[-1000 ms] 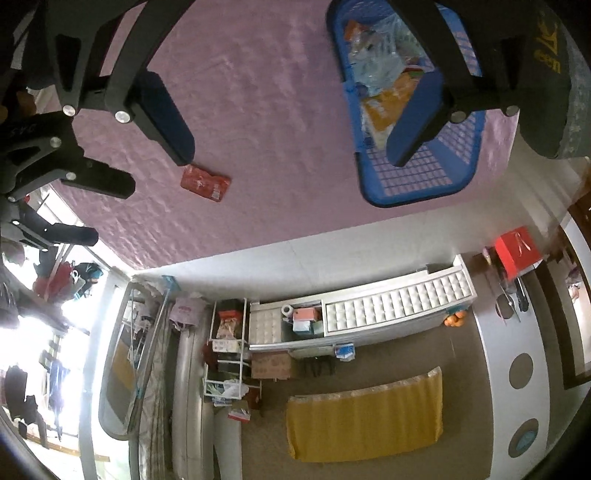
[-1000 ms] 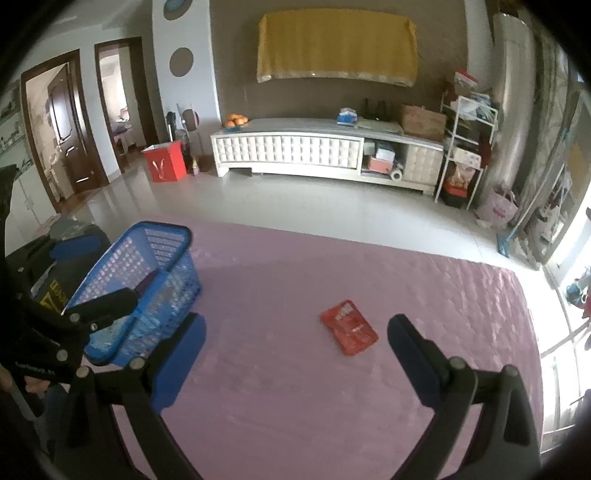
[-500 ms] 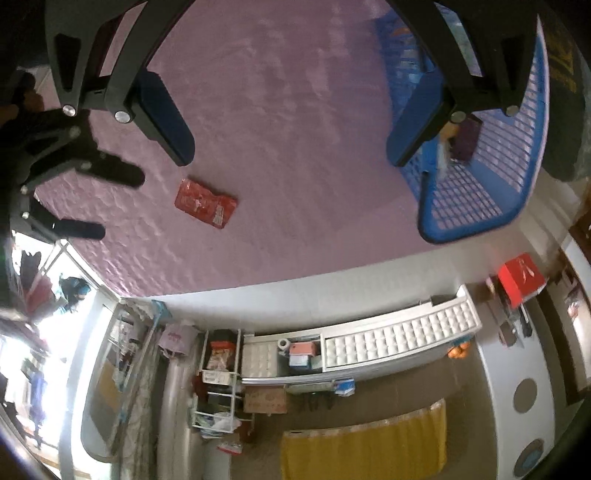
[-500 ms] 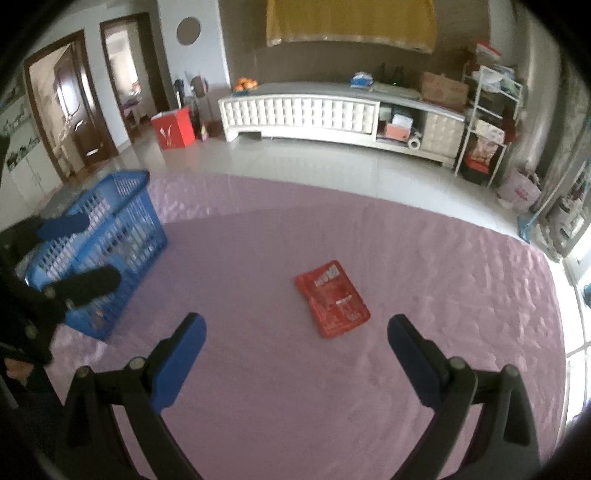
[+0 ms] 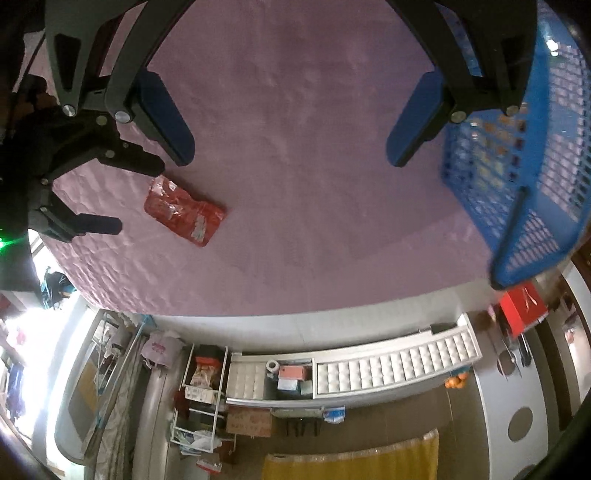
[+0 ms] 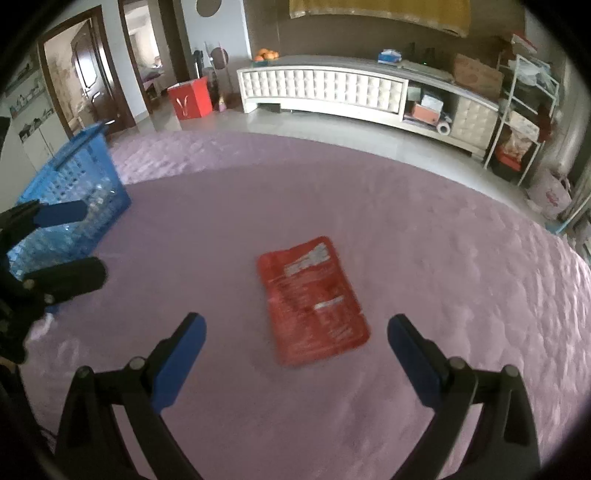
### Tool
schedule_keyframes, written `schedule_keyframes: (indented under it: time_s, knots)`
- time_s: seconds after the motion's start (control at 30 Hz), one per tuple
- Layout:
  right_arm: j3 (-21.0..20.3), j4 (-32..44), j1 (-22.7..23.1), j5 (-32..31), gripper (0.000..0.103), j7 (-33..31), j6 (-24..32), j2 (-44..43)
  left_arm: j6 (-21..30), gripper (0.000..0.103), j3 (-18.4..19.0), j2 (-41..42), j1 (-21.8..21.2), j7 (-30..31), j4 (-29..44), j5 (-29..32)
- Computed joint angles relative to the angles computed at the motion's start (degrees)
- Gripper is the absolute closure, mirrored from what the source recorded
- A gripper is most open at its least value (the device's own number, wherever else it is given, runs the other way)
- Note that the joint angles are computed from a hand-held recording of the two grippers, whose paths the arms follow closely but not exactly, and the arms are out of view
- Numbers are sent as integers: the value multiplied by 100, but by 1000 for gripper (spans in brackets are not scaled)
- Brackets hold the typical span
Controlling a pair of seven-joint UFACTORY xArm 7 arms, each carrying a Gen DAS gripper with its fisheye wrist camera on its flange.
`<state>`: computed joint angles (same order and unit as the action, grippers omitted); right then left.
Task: Organize snacks
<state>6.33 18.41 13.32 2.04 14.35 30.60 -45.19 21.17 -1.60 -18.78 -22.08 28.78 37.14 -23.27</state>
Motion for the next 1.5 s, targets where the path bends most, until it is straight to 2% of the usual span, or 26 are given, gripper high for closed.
schedule_keyframes:
  time_s: [0.1, 0.23, 0.37, 0.4, 0.47, 0.5, 0.6, 0.7, 0.87, 1.03, 1.1, 1.2, 1.23, 1.3, 1.5]
  knots:
    - [-494, 70, 124, 220, 3, -458, -202, 485, -55, 0, 102, 245, -78, 171, 101, -212]
    - [-537, 93, 149, 397, 3, -758, -489, 733, -165, 0, 15, 590, 14, 268, 266, -251]
    - [-262, 10, -13, 255, 5, -742, -786, 819, -232, 0, -48, 761, 99, 407, 309, -342]
    - [-30, -58, -179, 77, 7, -606, -864, 772, -234, 0, -59, 777, 115, 437, 308, -369]
    - [141, -86, -271, -107, 8, -447, -792, 697, -235, 0, -107, 786, 168, 421, 277, -347]
    - [127, -63, -272, -106, 13, -363, -726, 685, -231, 0, -132, 788, 195, 388, 258, -312]
    - [129, -71, -328, -231, 41, -226, -556, 491, -182, 0, -155, 773, 219, 352, 203, -280]
    - [99, -125, -299, -252, 48, -135, -594, 423, -219, 0, -196, 706, 259, 284, 108, -155]
    - [361, -124, -316, -492, 62, 69, -613, 397, -130, 0, -120, 720, 210, 369, 149, -310]
    - [20, -215, -15, -320, 82, -72, -822, 377, -177, 0, -119, 736, 175, 516, 212, -415]
    - [24, -196, 15, -284, 89, -84, -829, 387, -177, 0, -134, 742, 185, 503, 237, -409]
    - [-30, -145, 84, -100, 92, 33, -709, 292, -121, 0, -138, 688, 189, 477, 258, -425]
    - [-37, -115, 122, -38, 98, 68, -650, 241, -101, 0, -132, 625, 183, 487, 239, -438]
    - [-15, -40, 177, 12, 100, 102, -420, 56, -47, 0, -104, 447, 164, 520, 184, -449]
    - [420, 230, 322, -11, 100, 480, 319, -783, 199, 0, 87, -378, 66, 565, -89, -417]
